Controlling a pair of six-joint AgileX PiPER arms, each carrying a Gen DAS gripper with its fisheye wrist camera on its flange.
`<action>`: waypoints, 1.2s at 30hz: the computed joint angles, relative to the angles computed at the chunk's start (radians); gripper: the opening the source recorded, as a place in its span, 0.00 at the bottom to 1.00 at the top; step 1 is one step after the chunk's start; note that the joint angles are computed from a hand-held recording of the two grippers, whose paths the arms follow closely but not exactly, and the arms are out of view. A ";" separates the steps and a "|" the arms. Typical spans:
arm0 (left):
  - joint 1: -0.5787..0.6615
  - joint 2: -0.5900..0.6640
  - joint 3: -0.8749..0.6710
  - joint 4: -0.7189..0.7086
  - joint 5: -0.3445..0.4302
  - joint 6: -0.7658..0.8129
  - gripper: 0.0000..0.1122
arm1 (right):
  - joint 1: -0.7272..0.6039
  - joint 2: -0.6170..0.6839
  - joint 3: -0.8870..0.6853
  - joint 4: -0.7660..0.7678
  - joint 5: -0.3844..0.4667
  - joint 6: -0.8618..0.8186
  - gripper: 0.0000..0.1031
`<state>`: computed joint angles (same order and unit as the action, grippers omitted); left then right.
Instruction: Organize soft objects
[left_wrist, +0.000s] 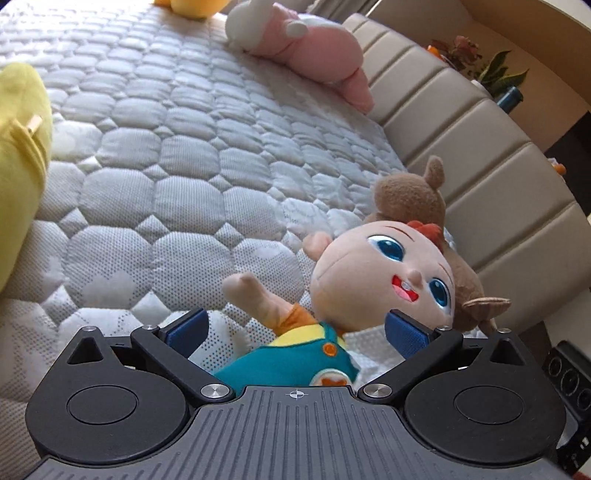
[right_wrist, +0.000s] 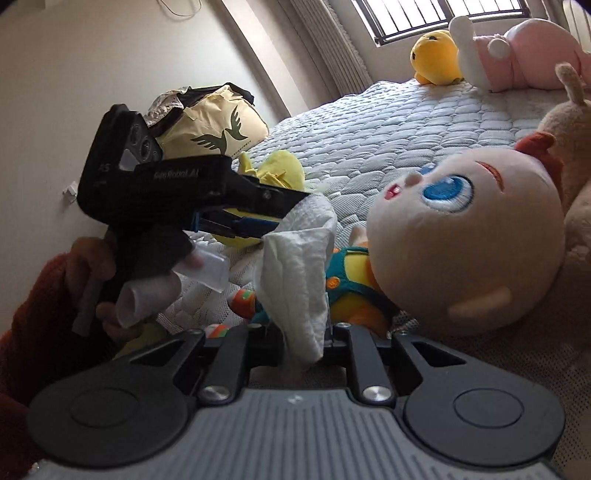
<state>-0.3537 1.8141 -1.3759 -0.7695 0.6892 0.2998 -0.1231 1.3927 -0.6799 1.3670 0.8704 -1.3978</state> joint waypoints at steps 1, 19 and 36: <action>0.005 0.045 -0.050 0.003 0.045 -0.019 0.92 | -0.027 0.004 0.011 -0.008 0.020 -0.010 0.16; 0.113 0.335 -0.205 -0.499 0.392 0.184 0.92 | -0.425 -0.019 0.107 -0.021 0.322 -0.202 0.17; -0.097 -0.043 0.142 -0.582 -0.262 0.540 0.69 | -0.549 0.019 0.116 0.059 0.326 -0.222 0.17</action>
<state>-0.4510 1.7715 -1.2335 -1.3519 0.4275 0.8401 -0.6719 1.4113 -0.5641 1.4263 1.1966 -1.6202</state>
